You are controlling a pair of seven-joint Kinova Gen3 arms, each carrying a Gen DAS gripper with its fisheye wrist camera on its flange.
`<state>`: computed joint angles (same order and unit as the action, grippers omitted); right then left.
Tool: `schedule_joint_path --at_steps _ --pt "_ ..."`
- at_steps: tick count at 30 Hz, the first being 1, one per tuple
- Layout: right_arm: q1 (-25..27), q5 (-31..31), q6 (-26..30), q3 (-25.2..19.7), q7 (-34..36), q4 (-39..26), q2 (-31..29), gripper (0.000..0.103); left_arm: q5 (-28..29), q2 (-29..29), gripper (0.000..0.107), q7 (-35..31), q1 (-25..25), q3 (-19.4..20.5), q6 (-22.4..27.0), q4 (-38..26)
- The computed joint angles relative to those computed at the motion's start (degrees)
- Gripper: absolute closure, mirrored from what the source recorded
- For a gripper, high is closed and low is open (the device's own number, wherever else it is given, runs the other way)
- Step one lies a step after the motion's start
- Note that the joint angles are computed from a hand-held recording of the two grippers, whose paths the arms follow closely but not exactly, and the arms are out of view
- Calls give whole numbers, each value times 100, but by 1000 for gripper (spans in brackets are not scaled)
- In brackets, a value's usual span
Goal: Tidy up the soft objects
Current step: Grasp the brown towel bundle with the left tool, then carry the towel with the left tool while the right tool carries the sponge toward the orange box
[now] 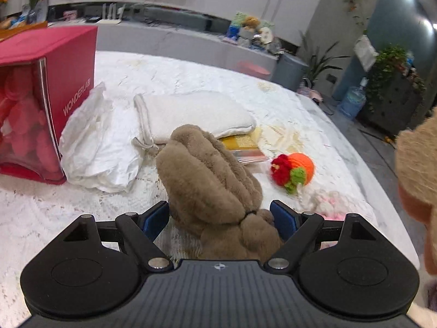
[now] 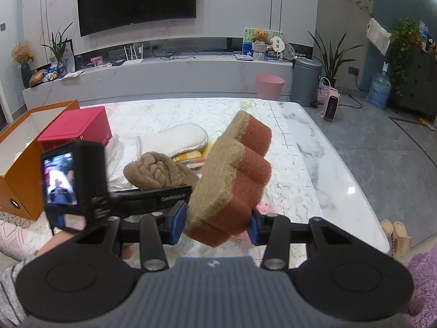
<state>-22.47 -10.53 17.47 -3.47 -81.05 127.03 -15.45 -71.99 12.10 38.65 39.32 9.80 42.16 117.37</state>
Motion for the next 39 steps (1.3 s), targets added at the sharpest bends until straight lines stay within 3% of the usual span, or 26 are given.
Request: schedule_joint_path --at_steps 5,9,14,17,22,30,33,35,39 --pt "-155 -80 -150 174 102 124 -96 58 260 46 10 -372 -53 -32 -52 -147" --pt "-368 -184 -218 399 282 191 -153 70 206 -92 17 -187 -46 -58 -204 -1" --pt "-563 -435 -57 674 597 113 46 73 280 -219 28 -75 -66 13 -143 34" --pt "-386 -462 -18 545 649 75 180 73 300 -278 32 4 6 111 97 48" --pt "-582 -1130 83 968 1304 9 344 73 115 -442 33 -261 192 354 593 182" --pt "-277 -1441 -60 653 1682 25 441 72 25 -1070 34 -484 216 849 998 565" --pt "-329 -1531 -74 715 1792 2 543 72 -37 -1324 34 -321 78 956 835 713" --pt "-94 -1451 -69 492 1633 -59 690 72 -127 -1432 34 -200 -11 1061 855 792" --pt "-265 -1794 -358 627 2057 0 823 72 -84 -1531 34 -325 -108 1235 1131 760"
